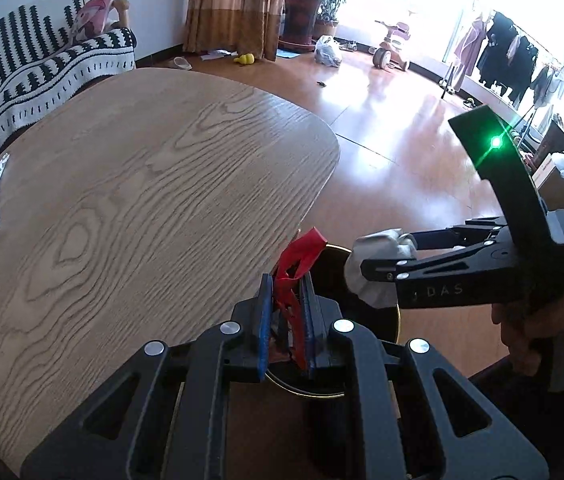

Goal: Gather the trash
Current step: 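Carry paper and ribbon over the black bin and open both grippers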

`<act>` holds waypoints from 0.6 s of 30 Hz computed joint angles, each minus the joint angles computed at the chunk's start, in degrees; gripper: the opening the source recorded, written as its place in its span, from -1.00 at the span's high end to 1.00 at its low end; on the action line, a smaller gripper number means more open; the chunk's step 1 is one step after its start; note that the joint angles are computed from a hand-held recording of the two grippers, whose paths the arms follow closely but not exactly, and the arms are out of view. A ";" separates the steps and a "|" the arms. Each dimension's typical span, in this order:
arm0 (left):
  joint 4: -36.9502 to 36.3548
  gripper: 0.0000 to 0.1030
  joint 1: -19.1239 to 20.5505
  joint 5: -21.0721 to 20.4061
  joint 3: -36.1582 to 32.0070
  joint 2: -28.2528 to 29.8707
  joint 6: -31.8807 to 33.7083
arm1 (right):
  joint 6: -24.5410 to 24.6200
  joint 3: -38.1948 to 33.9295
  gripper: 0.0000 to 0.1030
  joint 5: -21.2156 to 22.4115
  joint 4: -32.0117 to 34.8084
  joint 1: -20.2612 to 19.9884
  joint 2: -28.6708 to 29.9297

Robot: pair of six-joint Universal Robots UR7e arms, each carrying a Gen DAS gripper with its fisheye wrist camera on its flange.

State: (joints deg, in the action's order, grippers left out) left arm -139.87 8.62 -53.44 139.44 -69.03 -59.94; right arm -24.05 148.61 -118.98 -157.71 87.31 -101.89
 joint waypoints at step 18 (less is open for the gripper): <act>-13.06 0.75 4.19 -6.13 -0.10 6.78 7.94 | 1.84 0.41 -0.63 2.60 -3.58 -1.29 -4.43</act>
State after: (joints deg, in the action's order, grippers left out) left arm -152.93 12.82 -59.57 139.34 -62.25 -52.00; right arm -22.20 149.02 -116.37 -161.29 86.02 -106.32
